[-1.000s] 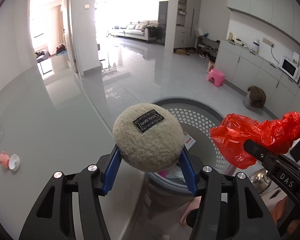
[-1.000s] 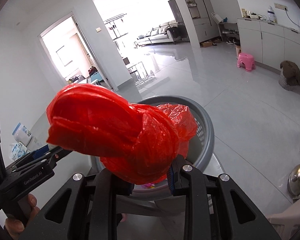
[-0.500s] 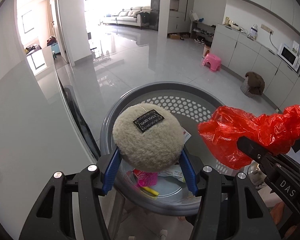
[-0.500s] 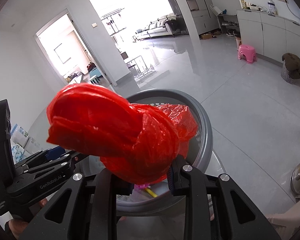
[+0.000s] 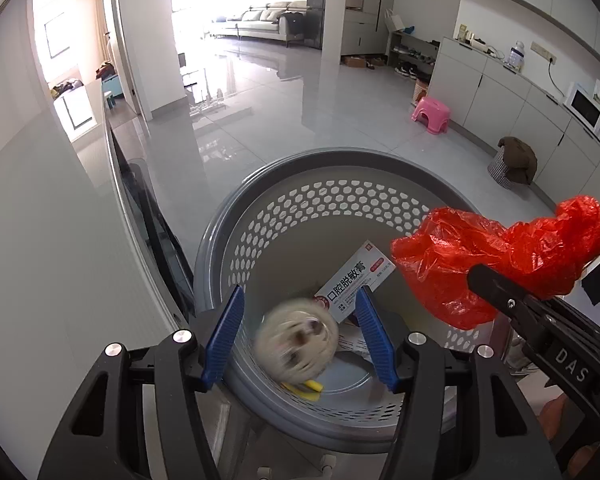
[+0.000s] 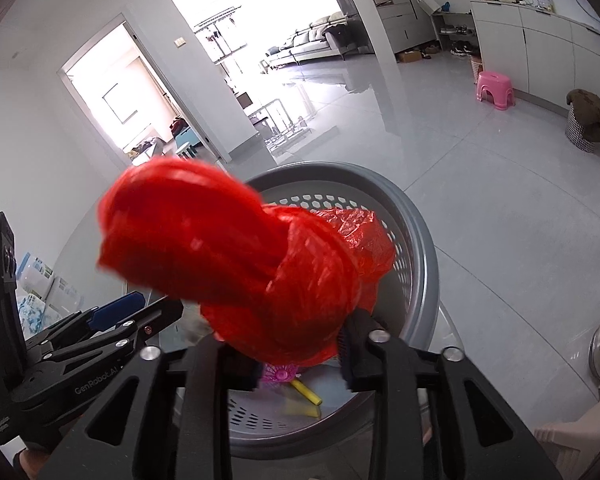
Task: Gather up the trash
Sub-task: 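Open both tools to drop fuzzy ball and red bag into basket, then move both open tools from the basket back over the pig and lid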
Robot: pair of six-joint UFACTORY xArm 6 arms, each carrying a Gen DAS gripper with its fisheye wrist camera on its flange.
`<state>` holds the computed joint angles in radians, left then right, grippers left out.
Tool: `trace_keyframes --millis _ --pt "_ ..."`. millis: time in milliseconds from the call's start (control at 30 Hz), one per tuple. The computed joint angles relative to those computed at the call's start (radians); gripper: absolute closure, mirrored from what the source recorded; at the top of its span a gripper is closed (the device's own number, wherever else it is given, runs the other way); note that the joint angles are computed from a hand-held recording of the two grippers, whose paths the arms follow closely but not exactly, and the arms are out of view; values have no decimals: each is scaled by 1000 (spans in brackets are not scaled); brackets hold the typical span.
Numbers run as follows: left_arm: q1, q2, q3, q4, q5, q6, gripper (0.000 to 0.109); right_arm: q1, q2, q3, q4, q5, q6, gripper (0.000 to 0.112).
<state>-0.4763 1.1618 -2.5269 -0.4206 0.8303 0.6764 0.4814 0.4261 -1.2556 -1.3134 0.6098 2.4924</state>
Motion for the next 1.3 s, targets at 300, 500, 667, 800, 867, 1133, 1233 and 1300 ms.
trace_keyframes --millis 300,500,667,800,867,1133,1233,1300 --pt "1 -34 60 -7 -33 2 42 28 -13 21 -12 50 52 50" --pt "8 -85 146 -32 -66 32 42 40 -18 27 -2 50 62 50" --pt "14 -145 238 -63 -112 63 39 57 -34 26 11 75 45 50" --pt "21 -205 324 -97 -152 97 38 75 -41 25 16 95 40 50" --pt "25 -230 356 -116 -165 114 37 81 -54 31 22 103 28 50" --pt "42 -333 488 -207 -220 190 30 131 -68 8 53 165 -17 48" --pt "49 -364 526 -234 -226 217 30 151 -69 -2 64 188 -32 47" --pt "56 -384 554 -255 -230 239 30 163 -67 -13 69 202 -42 46"
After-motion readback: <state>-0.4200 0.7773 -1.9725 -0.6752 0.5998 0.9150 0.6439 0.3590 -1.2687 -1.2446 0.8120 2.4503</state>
